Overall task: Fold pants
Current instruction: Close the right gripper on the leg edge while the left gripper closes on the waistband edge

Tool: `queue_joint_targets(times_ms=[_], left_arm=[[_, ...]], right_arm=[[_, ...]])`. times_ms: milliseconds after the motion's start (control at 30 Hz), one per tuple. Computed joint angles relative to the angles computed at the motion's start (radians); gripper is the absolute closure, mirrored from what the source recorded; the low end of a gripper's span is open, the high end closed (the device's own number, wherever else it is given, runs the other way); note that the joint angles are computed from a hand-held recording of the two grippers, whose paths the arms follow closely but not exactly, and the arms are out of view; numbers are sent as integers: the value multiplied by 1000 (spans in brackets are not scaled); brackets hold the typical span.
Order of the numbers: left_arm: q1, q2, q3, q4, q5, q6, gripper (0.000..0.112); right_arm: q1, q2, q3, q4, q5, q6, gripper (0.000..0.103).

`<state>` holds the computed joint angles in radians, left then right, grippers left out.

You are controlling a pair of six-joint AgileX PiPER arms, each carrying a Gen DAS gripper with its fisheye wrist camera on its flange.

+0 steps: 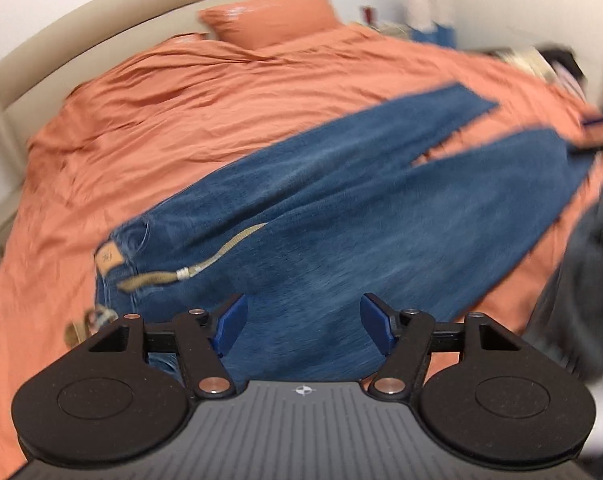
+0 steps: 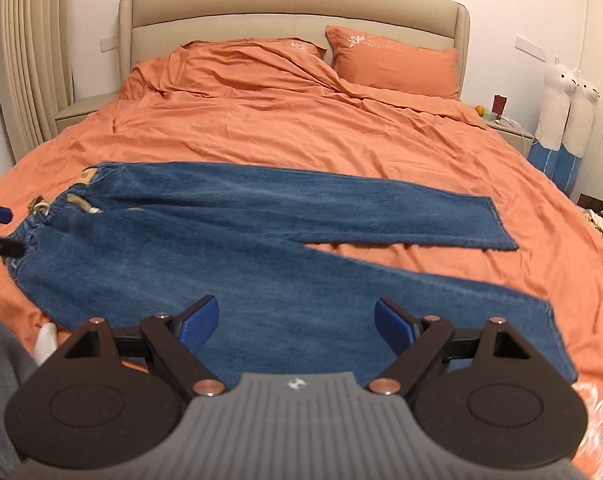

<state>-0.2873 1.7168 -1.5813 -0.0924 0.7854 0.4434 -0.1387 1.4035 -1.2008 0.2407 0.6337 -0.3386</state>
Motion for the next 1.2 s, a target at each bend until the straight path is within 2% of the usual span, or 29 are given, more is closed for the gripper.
queue_joint_targets(times_ms=[133,233,300,400,433,467,533,567,800,867,967,1033,1100,1200], left_arm=[[61,72,-74,15,61,236,36],[111,160,-181,26,182,360,36],[124,221,-236,57,259,440,36],[116,299,-275,143,327,506,36],[109,319,-273,169,331,518,36],[104,334,-268,187,332,531,36],[93,360,-256,208,315,535,39],[91,376,-265,208,319,538,39],[56,450,-284,268,320,489,39],[43,458,-268,297,296,457,45],[20,434,-199,354,217,398,68],[2,418,-196,365,200,363,95],[-6,379,-162,370,157,322,103],[11,314,-126,344,74,240,105]], right_arm=[[-128,117,-194,95,169,-137,21],[-214,213,-341,133,293,-211,21],[-253,269,-423,113,349,-236,21],[-307,334,-502,93,395,-302,23],[-322,358,-528,82,411,-326,28],[-337,377,-546,66,419,-346,41],[-367,417,-592,30,450,-371,58],[-382,436,-612,10,461,-381,61],[-490,513,-676,-121,472,-488,62],[-520,522,-670,-124,465,-541,61],[-548,510,-597,-135,394,-621,61],[-568,491,-530,-107,341,-696,61],[-577,468,-456,-76,282,-775,61],[-591,434,-335,-10,184,-946,61]])
